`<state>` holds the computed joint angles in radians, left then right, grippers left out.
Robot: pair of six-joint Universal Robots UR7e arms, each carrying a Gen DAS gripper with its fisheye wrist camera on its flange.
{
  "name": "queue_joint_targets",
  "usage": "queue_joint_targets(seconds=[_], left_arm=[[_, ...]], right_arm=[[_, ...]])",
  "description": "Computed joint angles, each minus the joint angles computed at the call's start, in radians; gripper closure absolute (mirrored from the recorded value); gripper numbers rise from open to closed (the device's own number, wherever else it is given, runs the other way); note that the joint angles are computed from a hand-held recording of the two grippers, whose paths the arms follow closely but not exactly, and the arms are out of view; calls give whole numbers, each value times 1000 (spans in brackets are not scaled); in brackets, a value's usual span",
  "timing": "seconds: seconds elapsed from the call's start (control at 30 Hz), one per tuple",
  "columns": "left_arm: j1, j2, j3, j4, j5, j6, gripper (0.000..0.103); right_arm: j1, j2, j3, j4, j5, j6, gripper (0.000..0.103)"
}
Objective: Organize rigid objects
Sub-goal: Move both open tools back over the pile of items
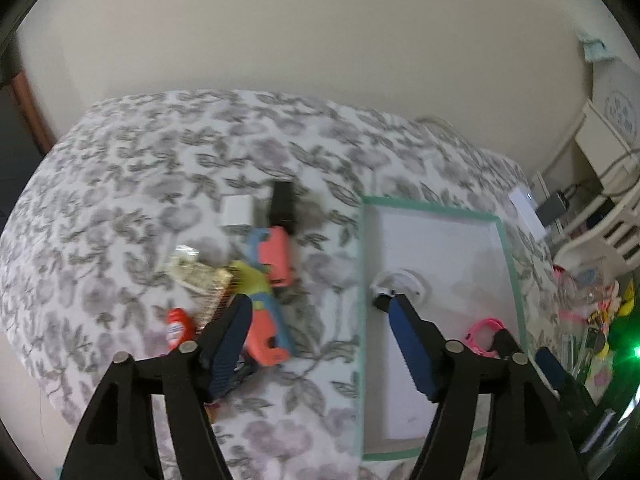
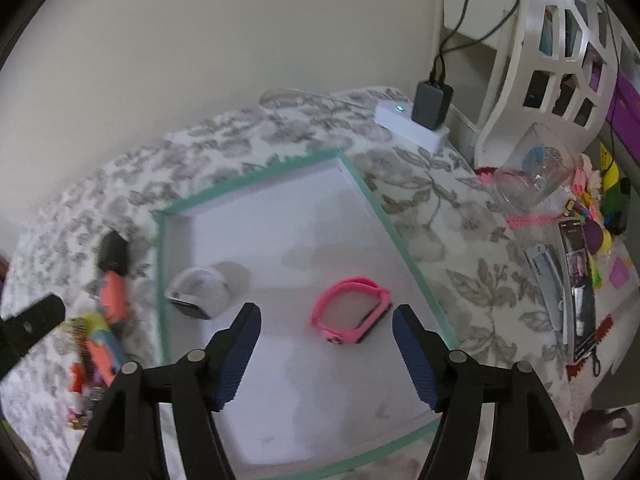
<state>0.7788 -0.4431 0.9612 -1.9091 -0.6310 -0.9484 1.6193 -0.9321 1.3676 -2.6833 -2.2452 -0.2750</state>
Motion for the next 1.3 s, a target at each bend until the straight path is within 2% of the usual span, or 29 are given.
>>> queue_joint_targets(seconds=[0.1,0.17,0.27,0.37,0.4,0.43,0.53,0.63,0.87,0.97,1.03,1.2,1.3], left_arm=[[-7,-54,86,-26,33,-40,30],[-9,-84,130,-10,54,-83,30],[-8,-119,165,43,62,-142,29],[-11,-155,203,94,92,-212,26],[-12,-167,220,99,102,-225,19],[-13,-179,237,89,106,-226,13],[-13,-218,294,44,117,-238,11],[-15,-246,334,32,141,-270,1],[-18,-291,378,84,205,-369,0],[-17,-311,391,103,216,-395,0],[-15,-323,398,113,210,-401,0],[-4,-333,373,242,183,-460,0],[9,-339,365,280,139,-469,0]], right_arm=[[10,-23,16,1,50,12,16],[21,-33,30,-11,66,-4,14],[38,-45,52,-51,85,-36,0],[46,-61,68,-75,126,-42,0],[49,-63,69,-75,131,-42,0],[54,-64,70,-80,130,-41,0],[63,-68,75,-91,136,-40,0],[73,-77,87,-104,162,-65,0],[115,-70,85,-100,184,-98,0],[137,-53,65,-74,166,-75,0],[153,-42,52,-65,151,-63,0],[152,-63,78,-58,284,-45,0],[163,-39,69,-46,264,-46,0]])
